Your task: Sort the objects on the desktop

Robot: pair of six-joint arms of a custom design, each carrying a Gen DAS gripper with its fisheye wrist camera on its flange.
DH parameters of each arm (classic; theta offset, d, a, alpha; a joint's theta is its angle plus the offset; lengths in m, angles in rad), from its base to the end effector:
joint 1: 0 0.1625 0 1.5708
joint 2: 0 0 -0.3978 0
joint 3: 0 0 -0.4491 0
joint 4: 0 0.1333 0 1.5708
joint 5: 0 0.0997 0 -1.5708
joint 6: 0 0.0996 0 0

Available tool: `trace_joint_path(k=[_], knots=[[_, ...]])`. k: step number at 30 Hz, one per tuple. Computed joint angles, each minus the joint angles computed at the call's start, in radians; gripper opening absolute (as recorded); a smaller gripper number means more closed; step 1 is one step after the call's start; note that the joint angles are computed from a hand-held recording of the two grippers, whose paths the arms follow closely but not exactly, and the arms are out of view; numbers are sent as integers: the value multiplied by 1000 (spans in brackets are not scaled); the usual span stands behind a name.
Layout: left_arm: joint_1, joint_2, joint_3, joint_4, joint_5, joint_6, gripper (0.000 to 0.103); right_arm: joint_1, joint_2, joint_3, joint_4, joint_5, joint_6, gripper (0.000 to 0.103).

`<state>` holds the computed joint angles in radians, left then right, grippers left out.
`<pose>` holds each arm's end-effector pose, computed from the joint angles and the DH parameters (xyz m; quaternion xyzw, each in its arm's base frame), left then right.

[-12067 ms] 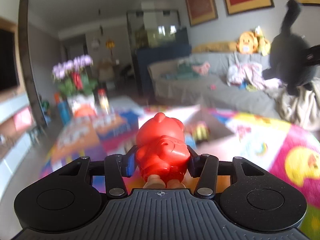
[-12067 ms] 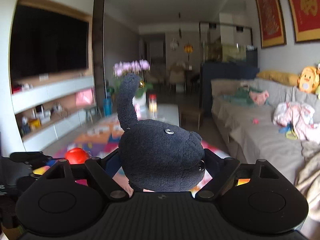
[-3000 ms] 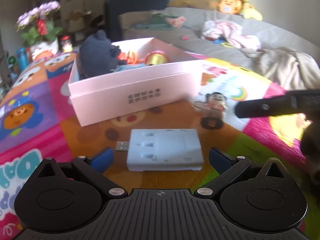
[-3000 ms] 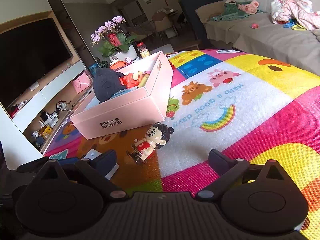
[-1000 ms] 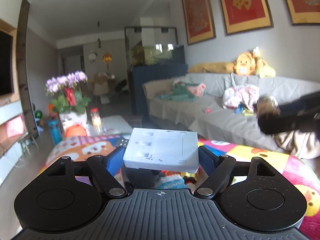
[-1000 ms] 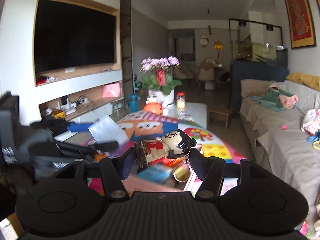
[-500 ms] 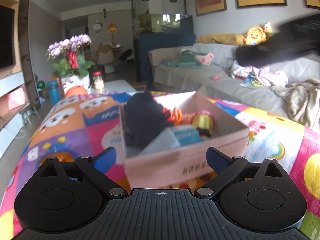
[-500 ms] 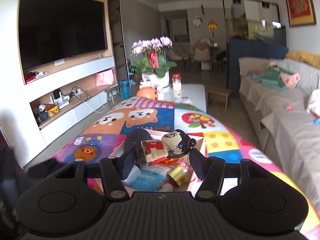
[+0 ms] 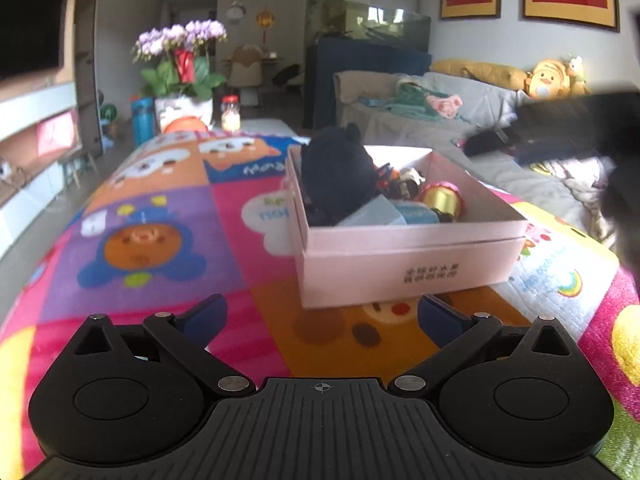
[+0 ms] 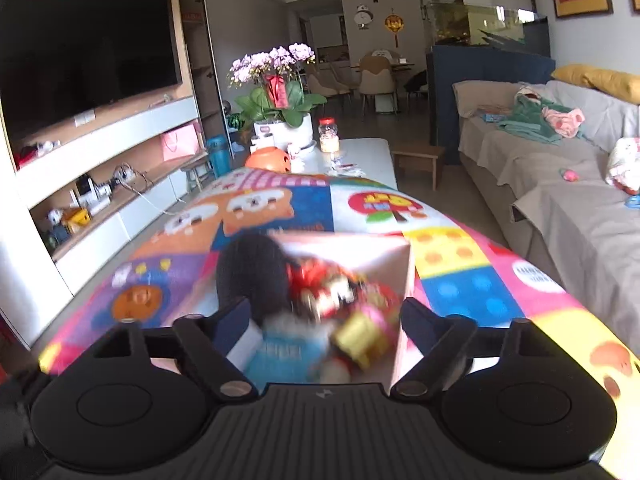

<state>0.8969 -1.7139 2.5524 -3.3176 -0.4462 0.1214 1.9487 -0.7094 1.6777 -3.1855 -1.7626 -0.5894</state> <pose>-0.0370 -0.4039 0.2744 0.0788 0.7915 -0.4878 0.3597 0.3626 -0.6036 0.0336 0.4120 -0.8498 0.3048 0.1237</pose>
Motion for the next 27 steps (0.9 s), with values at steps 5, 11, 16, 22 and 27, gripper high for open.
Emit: trace_joint_path(k=[5,11,16,22,27], knots=[[-11,26,10,70,39,-96,103,-21,-66,173,-81,-58,15,98],[-8,47,-4,295,108,-316,103,-34,-69,266,-134,-177,7,103],[-5,73,-17,344,152,-403,103,-33,-29,240,-138,-235,-11,103],[4,108,-35,321,171,-413,103,-36,-1,207,-148,-236,-15,103],[1,109,-33,323,170,-422,103,-59,7,248,-268,-176,-70,103]])
